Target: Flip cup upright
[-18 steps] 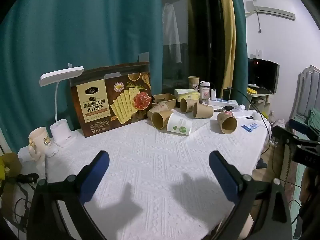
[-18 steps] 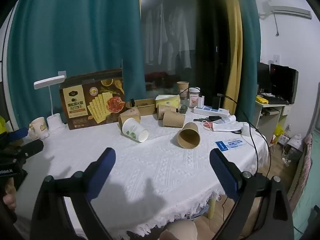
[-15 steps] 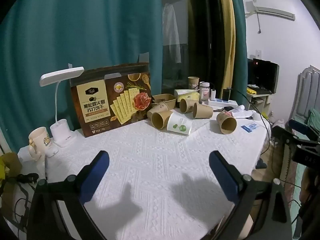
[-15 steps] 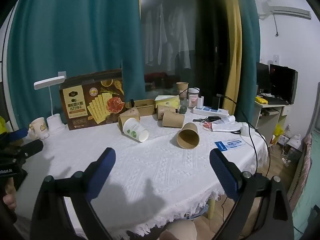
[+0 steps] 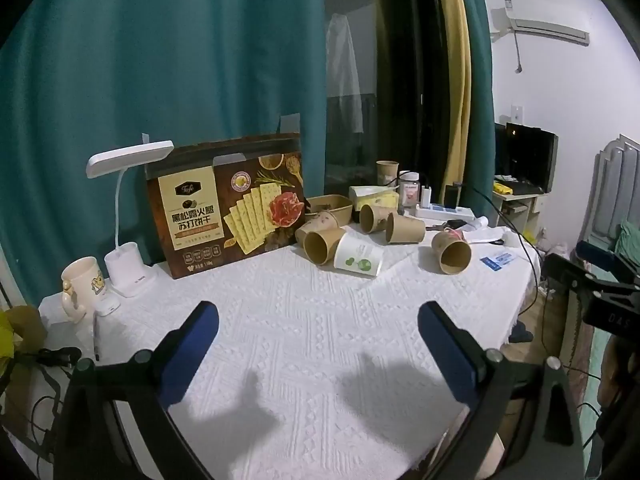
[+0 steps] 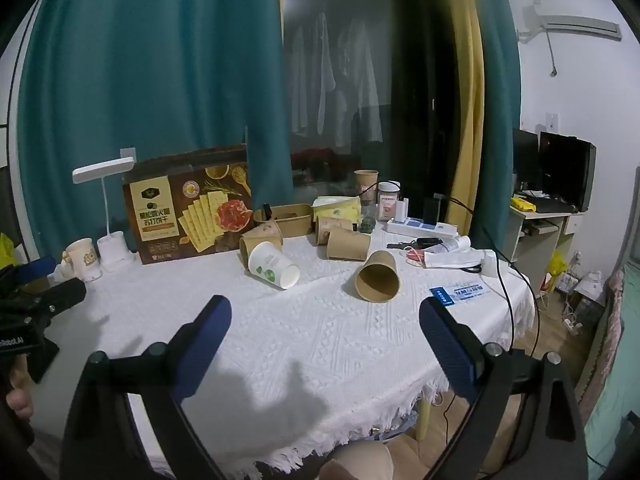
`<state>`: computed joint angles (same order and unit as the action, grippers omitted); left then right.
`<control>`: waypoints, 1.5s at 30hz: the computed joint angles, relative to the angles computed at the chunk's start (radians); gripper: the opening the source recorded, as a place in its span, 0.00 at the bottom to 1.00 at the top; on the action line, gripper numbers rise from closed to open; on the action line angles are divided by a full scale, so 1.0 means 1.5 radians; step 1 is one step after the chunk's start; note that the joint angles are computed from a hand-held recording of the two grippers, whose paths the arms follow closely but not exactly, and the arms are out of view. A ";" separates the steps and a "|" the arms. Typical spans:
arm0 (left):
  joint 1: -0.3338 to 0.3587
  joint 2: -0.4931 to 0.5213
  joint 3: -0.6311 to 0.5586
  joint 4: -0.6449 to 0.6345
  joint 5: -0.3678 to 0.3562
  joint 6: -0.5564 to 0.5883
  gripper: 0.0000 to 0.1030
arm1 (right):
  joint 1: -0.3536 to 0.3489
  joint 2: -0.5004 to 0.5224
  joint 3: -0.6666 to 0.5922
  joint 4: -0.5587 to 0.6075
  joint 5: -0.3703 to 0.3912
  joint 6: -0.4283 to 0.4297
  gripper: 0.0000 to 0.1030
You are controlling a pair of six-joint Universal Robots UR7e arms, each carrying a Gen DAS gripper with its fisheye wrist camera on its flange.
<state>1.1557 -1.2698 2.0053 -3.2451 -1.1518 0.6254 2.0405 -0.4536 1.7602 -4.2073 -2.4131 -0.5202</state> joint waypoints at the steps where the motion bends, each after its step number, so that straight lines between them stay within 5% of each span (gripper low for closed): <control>1: 0.000 0.001 0.000 0.000 0.000 0.000 0.97 | 0.008 0.005 -0.012 0.007 -0.011 0.001 0.91; 45: -0.005 -0.004 0.003 -0.001 -0.003 -0.006 0.97 | 0.005 0.008 -0.008 0.005 -0.007 0.004 0.91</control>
<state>1.1487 -1.2759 2.0098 -3.2461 -1.1559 0.6168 2.0479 -0.4409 1.7476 -4.2004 -2.4231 -0.5138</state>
